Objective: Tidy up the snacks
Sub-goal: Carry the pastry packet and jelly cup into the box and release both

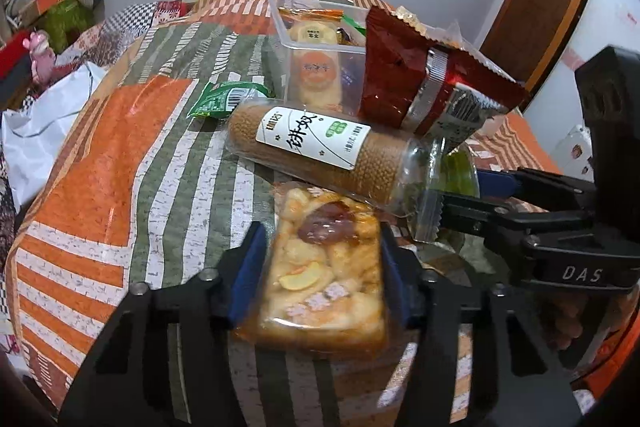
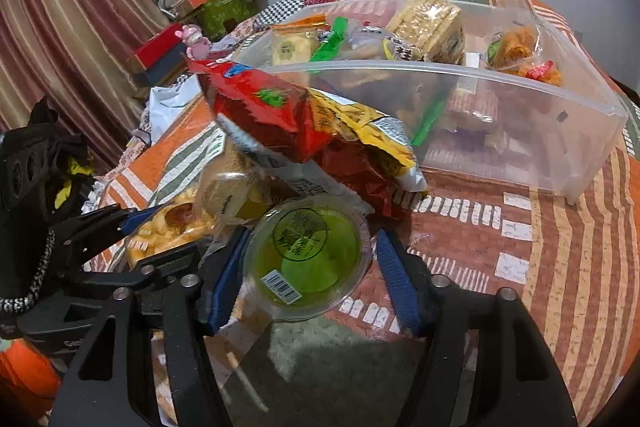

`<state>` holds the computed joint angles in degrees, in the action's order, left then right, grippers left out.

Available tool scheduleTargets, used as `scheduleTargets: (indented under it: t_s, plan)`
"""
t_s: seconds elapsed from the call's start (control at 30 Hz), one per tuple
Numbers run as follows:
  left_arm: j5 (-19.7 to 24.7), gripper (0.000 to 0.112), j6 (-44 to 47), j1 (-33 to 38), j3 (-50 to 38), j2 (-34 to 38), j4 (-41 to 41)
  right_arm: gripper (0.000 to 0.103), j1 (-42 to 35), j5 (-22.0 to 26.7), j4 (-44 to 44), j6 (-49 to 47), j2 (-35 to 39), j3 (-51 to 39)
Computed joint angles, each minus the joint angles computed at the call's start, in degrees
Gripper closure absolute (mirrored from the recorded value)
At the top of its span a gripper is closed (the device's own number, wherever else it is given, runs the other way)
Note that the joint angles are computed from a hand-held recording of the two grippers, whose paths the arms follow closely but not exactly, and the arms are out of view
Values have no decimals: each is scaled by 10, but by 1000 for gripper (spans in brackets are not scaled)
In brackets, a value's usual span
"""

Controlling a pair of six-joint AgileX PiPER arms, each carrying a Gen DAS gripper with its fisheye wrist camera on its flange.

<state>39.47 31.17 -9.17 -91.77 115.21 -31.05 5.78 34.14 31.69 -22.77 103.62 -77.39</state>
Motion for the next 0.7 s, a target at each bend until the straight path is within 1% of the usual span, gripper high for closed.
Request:
scheduleTargets:
  t_s: [0.07,0.13,0.53,0.63,0.7]
  plan:
    - [-10,65,11,-2,13,-7,-5,47,6,-13,-18,10,-8,10]
    - [-10,66,23,3,23,-14,-18,47,11,-22,-35,20,-17,18]
    - [-22,67,28,23,69,-69,-23,48,-16,-34,-9,3,-81,78]
    - [-12,67,33,31,65,-80,-38,48,-18,-50,-32,21,-109,100]
    - [-14,67,38,34,65,-88,-45,48,-18,-56,-48,38,-121,106]
